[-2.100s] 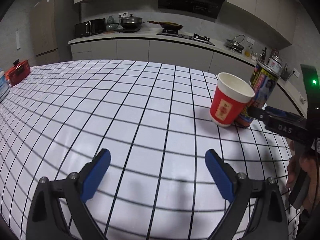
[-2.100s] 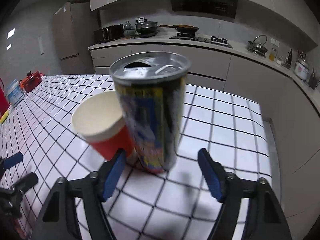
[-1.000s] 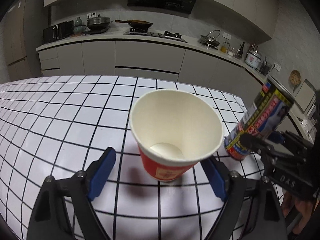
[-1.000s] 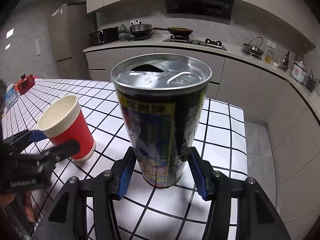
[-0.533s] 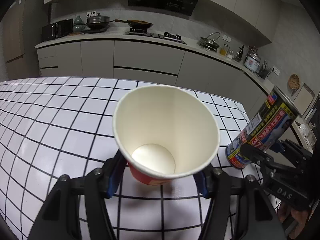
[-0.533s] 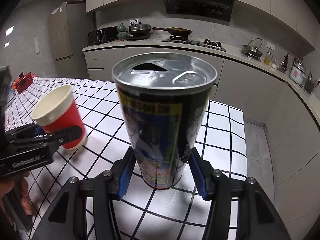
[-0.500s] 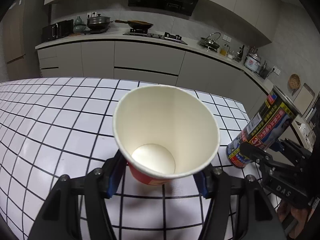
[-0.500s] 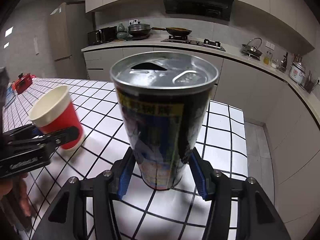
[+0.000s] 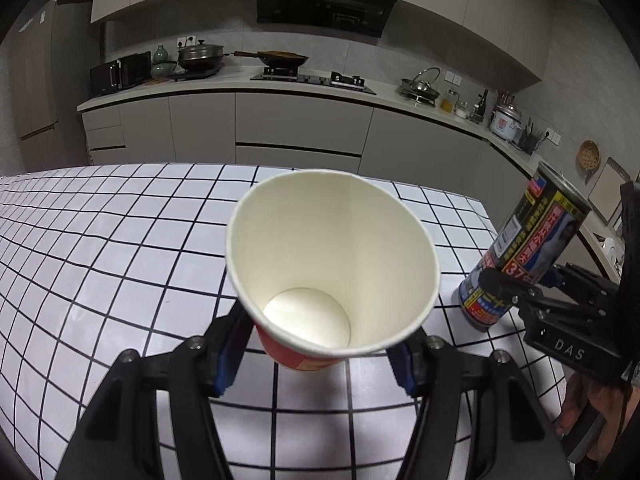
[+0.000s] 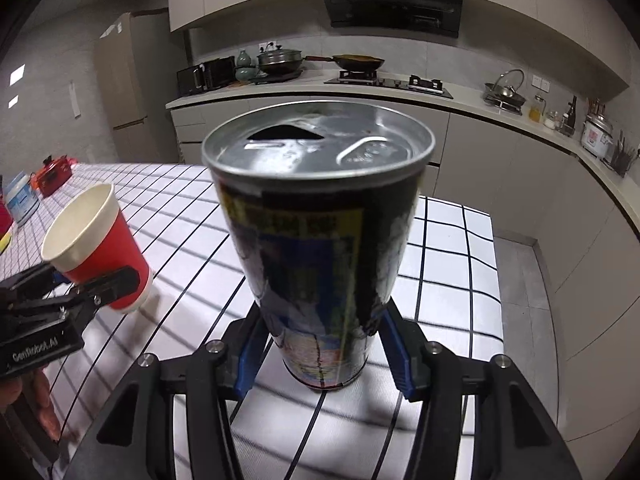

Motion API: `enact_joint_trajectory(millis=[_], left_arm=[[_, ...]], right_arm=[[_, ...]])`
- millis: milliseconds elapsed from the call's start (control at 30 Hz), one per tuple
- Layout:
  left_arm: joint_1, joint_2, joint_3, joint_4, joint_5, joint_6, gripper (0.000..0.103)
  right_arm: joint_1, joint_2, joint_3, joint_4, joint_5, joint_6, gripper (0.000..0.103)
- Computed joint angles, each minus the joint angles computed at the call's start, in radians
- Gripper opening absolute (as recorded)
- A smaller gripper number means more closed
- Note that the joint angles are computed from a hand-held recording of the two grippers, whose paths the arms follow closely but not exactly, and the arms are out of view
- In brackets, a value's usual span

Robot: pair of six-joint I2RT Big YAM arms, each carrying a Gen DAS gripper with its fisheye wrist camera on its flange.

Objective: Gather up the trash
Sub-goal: 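Carry the red cup and tall can over the black bin with both tools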

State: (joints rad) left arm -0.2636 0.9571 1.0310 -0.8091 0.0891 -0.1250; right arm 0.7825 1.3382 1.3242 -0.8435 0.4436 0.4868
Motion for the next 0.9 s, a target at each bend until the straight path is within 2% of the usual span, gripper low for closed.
enact_joint_trajectory(millis=[267, 533, 667, 900], left_arm=[[-0.007, -0.037, -0.021, -0.013, -0.018, -0.012, 0.062], [-0.044, -0.102, -0.028, -0.057, -0.046, -0.023, 0.062], [-0.096, -0.144, -0.032, -0.086, -0.073, -0.045, 0.062], [-0.236, -0.204, -0.037, -0.130, -0.149, -0.106, 0.062]], right_arm=[[0.052, -0.038, -0.044, -0.024, 0.012, 0.018, 0.055], [0.099, -0.117, -0.089, -0.053, 0.036, 0.066, 0.055], [0.140, -0.174, -0.113, -0.109, 0.077, 0.115, 0.055], [0.220, -0.296, -0.146, -0.279, 0.154, 0.226, 0.055]])
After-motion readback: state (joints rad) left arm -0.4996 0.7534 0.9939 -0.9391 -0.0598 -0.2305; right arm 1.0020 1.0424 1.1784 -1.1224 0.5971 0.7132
